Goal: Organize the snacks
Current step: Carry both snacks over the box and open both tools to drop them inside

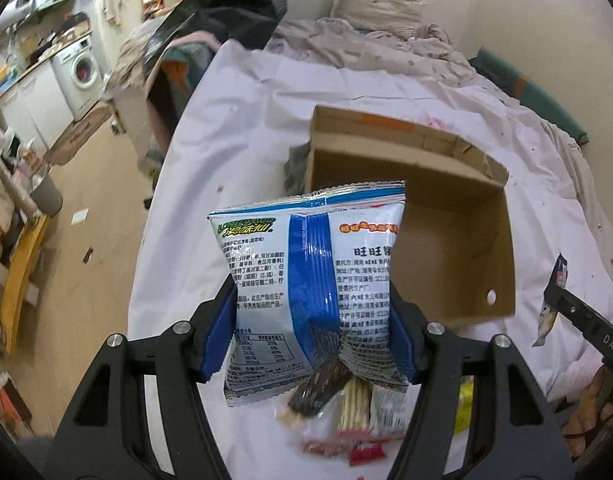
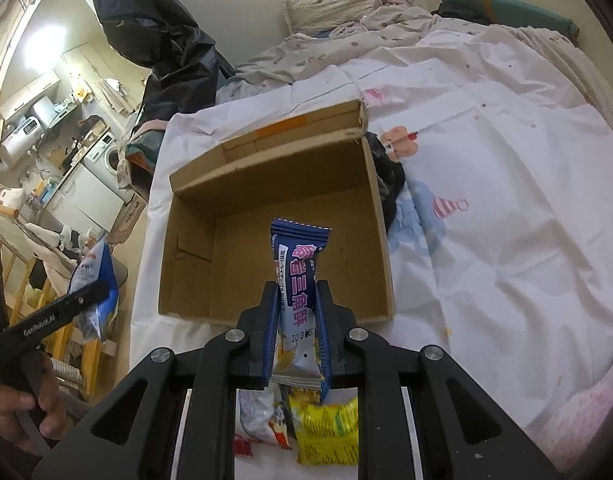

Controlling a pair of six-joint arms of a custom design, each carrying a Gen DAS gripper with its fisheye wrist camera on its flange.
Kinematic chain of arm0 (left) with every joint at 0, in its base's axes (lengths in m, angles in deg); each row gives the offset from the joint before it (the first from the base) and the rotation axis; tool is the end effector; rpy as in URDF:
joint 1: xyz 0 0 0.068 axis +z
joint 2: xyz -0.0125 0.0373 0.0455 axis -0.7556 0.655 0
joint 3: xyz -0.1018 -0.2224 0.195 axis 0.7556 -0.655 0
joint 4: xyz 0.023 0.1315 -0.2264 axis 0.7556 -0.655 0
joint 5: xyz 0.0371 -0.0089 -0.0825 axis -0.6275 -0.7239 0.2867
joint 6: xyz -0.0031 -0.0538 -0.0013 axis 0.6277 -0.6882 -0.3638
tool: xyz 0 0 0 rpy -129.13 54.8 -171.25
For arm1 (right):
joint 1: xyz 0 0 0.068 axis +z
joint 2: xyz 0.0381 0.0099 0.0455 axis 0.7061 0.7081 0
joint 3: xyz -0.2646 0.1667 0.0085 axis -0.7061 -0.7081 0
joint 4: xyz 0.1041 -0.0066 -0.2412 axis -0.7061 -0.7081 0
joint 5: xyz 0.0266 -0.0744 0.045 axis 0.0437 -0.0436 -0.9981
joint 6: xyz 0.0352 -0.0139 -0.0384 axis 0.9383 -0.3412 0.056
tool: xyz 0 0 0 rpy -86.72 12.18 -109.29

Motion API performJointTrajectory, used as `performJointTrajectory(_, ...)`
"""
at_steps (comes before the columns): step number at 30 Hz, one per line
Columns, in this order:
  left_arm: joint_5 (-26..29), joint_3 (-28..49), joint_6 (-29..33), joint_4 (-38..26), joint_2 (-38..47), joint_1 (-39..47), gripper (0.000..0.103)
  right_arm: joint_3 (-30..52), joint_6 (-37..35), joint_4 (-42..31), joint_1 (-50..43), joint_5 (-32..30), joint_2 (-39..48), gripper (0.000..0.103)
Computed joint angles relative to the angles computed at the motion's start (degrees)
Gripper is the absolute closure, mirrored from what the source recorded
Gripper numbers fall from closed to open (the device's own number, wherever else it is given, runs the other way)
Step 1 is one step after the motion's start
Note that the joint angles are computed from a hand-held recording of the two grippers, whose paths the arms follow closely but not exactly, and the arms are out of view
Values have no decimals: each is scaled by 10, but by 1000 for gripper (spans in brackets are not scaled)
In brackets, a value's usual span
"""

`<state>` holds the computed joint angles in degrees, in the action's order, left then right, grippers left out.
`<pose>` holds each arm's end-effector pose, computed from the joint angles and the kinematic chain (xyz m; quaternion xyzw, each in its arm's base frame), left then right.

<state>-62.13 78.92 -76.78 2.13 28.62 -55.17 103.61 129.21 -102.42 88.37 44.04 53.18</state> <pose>0.2170 -0.0266 0.2518 0.0857 0.9468 -0.0558 0.3051 0.1178 0.0956 0.1890 0.1347 0.9140 0.1570 0.3491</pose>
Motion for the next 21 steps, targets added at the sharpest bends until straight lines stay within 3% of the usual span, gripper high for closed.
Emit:
performJointTrajectory(10, -45, 38, -19, 106, 106, -91, 40, 24, -130, 131, -128, -94, 125, 84)
performJointTrajectory(16, -21, 6, -7, 180, 174, -95, 41, -20, -128, 254, -176, -162, 204, 84)
performJointTrajectory(21, -8, 1, -15, 211, 206, -96, 41, -17, -126, 276, -177, -176, 240, 84)
